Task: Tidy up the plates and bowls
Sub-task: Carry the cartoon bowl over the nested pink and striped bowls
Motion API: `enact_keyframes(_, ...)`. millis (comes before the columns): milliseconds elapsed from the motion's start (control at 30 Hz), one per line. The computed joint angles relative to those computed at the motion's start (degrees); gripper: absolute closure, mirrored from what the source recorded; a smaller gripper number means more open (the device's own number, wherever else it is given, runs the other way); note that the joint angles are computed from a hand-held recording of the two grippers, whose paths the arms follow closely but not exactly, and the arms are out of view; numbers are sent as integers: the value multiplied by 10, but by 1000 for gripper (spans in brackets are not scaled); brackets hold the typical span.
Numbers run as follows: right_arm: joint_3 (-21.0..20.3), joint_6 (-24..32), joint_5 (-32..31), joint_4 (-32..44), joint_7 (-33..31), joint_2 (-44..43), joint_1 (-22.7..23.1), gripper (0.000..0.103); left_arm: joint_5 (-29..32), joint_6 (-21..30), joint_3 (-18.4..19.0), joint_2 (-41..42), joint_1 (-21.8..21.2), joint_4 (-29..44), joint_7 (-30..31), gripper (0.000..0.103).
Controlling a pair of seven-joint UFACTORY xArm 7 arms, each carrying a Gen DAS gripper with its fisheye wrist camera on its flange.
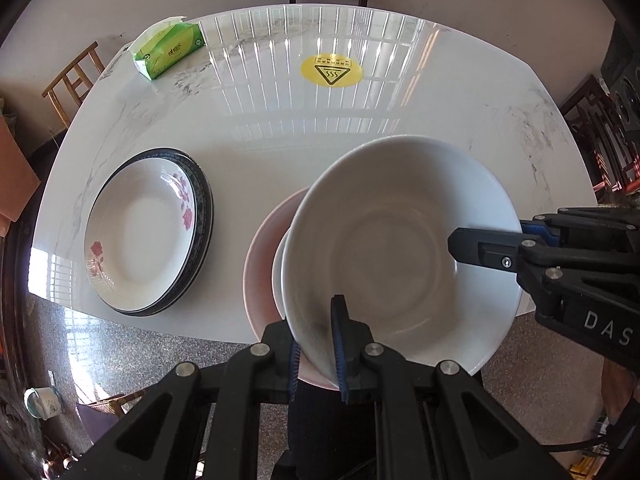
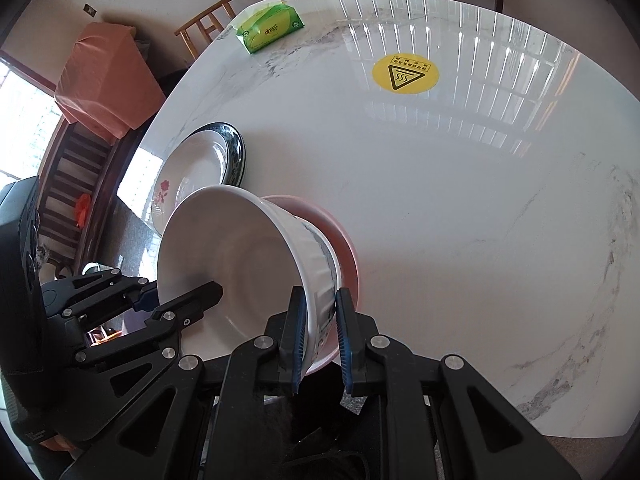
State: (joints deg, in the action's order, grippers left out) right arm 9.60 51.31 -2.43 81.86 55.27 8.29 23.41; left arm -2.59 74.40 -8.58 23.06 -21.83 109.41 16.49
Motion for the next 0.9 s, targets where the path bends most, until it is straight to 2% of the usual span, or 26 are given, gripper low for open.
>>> enact_keyframes(233,1,6,6,10,-4,15,4,88,-2,-1,1,-9,7,-22,8,89)
enact_keyframes(900,-2,-4,20,11,-17,30,4,88,2,-2,3,-2,10,-30,4,89)
